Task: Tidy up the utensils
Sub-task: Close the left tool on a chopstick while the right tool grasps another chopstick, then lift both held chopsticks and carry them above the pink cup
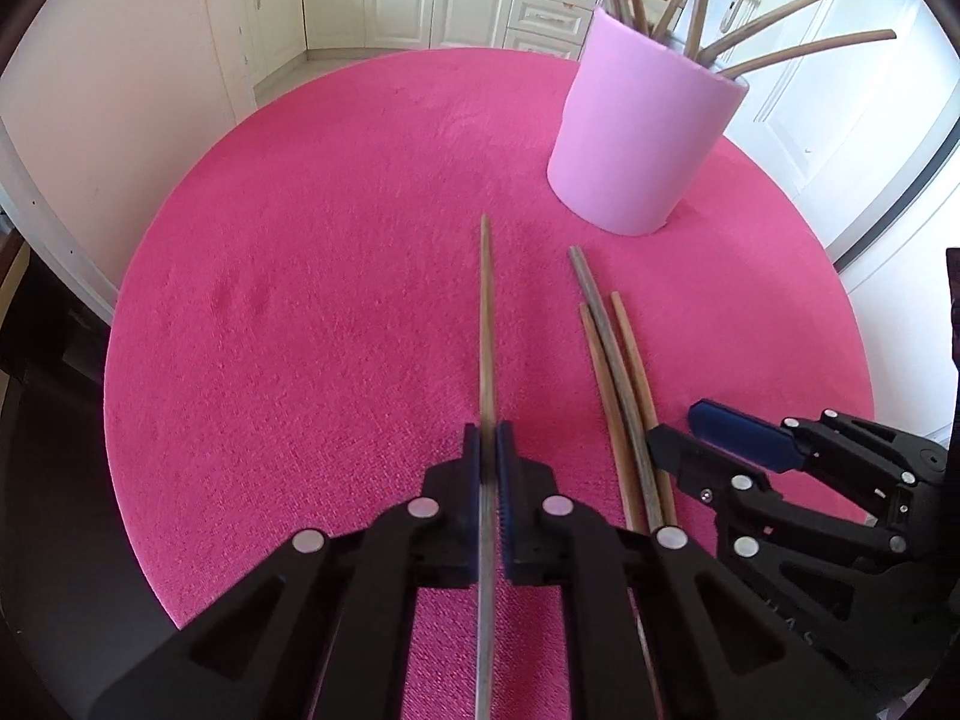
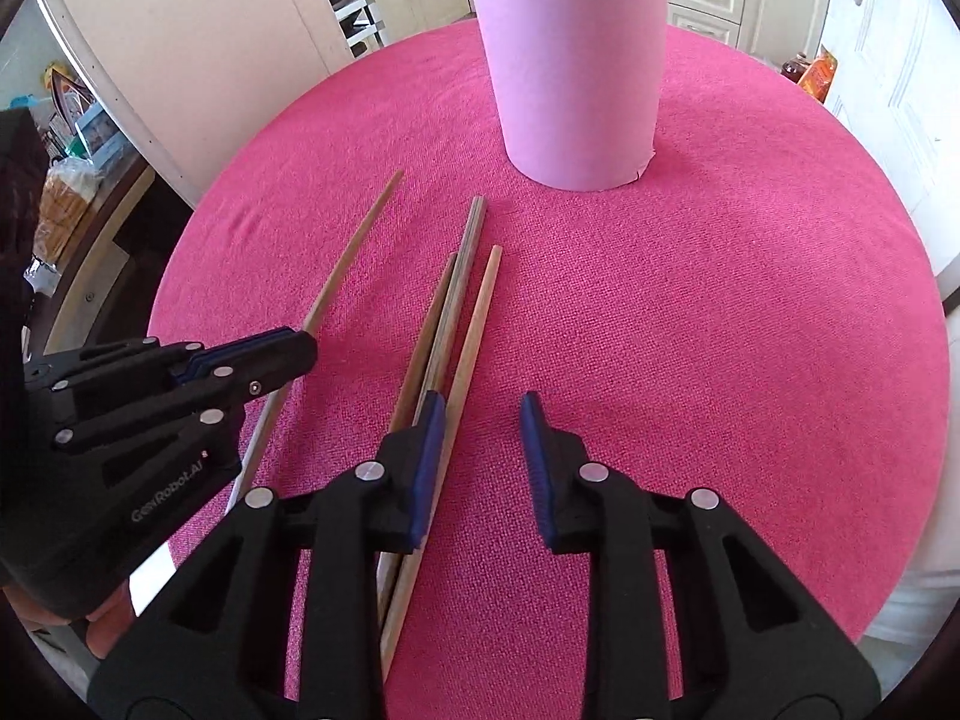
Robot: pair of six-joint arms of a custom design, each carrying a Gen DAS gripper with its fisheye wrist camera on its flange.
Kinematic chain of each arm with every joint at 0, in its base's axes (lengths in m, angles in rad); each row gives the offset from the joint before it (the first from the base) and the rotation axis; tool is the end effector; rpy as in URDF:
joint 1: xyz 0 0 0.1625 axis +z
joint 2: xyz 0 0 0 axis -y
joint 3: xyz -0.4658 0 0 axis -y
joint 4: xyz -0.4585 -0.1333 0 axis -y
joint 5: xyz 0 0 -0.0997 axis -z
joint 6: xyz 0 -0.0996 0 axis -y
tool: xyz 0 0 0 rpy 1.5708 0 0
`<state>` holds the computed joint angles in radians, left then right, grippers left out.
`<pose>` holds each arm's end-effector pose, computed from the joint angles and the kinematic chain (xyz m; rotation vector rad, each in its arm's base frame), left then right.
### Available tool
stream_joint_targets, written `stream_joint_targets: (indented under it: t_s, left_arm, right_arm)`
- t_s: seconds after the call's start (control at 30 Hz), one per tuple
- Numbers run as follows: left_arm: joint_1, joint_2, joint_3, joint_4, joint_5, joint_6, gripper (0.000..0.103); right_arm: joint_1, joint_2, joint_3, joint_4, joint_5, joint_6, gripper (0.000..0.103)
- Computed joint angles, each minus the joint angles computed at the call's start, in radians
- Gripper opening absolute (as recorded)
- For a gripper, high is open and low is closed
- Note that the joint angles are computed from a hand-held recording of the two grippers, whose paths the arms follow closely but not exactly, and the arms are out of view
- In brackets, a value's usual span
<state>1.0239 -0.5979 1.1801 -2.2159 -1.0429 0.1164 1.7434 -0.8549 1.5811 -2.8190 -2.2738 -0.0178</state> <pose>-0.2972 -0.8410 0.0930 0.8350 2.4934 -0.2326 0.2006 -0.7495 0.1933 -0.0059 -2.4038 0.7049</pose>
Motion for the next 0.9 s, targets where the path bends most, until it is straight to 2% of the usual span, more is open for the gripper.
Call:
stream_joint_targets:
  t_s: [0.1, 0.17, 0.23, 0.27, 0.37, 0.57, 0.9]
  left_arm:
    - [-0.001, -0.003, 0.003, -0.014, -0.004, 0.003, 0.006]
    - [-0.003, -0.005, 0.004, -0.02, -0.006, 0.003, 0.006]
    - [-0.004, -0.01, 0.009, -0.03, -0.01, 0.005, 0.006]
    - [-0.005, -0.012, 0.012, -0.037, -0.011, 0.007, 0.006]
    - [-0.007, -0.022, 0.023, -0.055, -0.02, 0.011, 0.006]
    - [-0.015, -0.039, 0.044, -0.118, -0.063, 0.028, 0.006]
    - [-0.025, -0.078, 0.125, -0.472, -0.253, 0.141, 0.006]
  right_arm:
    - [0.006, 0.017, -0.021, 0.019, -0.024, -0.009, 0.024]
    - [0.014, 0.038, -0.034, 0.007, -0.062, -0.05, 0.023]
    - [0.015, 0.046, -0.039, -0.007, -0.08, -0.08, 0.019]
    - [0.013, 0.042, -0.034, -0.014, -0.078, -0.085, 0.012]
    - [0.003, 0.02, -0.011, -0.043, -0.047, -0.085, 0.006]
    - [-0.009, -0.02, 0.039, -0.118, 0.009, -0.097, 0.006]
    - [-0.007, -0.105, 0.145, -0.462, 0.215, -0.236, 0.006]
